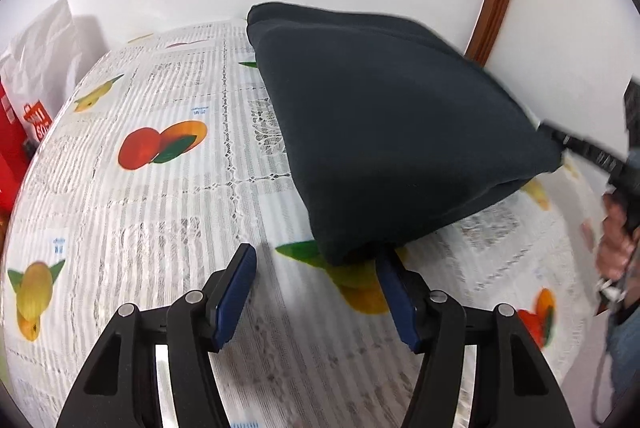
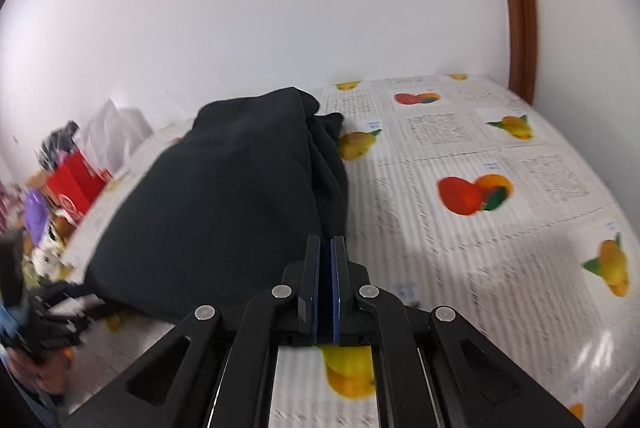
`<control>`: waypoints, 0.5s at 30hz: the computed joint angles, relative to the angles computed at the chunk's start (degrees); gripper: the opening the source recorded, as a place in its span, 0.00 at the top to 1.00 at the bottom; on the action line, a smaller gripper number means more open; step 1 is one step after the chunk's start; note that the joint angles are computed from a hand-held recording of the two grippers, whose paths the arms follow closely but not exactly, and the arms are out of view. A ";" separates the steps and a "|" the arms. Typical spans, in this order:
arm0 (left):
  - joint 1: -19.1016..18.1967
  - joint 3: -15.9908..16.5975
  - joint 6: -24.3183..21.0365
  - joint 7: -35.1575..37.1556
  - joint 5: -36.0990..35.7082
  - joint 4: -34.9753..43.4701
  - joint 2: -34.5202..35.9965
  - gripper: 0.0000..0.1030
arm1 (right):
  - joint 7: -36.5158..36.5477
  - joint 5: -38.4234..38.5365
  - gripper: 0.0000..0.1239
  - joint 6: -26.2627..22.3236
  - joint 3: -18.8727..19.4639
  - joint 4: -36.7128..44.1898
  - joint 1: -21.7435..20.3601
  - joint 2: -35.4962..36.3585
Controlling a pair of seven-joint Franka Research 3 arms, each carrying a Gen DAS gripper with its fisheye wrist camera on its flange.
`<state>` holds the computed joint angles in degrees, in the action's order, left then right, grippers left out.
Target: Fold small clothes
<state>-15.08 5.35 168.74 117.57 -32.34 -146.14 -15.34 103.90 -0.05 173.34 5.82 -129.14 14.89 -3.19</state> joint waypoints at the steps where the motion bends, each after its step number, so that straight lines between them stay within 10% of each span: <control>1: -1.61 1.47 -0.12 2.25 -2.48 -0.72 -1.59 0.42 | 1.64 -2.52 0.96 -0.84 0.32 -0.38 -0.56 -0.54; 7: -10.01 7.93 0.89 12.44 -9.92 -2.09 -9.06 0.42 | 0.70 -5.35 0.94 -6.86 -0.50 0.03 -1.46 -3.53; 15: 3.80 -3.41 -1.36 -6.41 8.55 8.02 5.14 0.40 | 1.68 -9.73 0.71 -16.37 0.05 9.50 -2.35 -0.56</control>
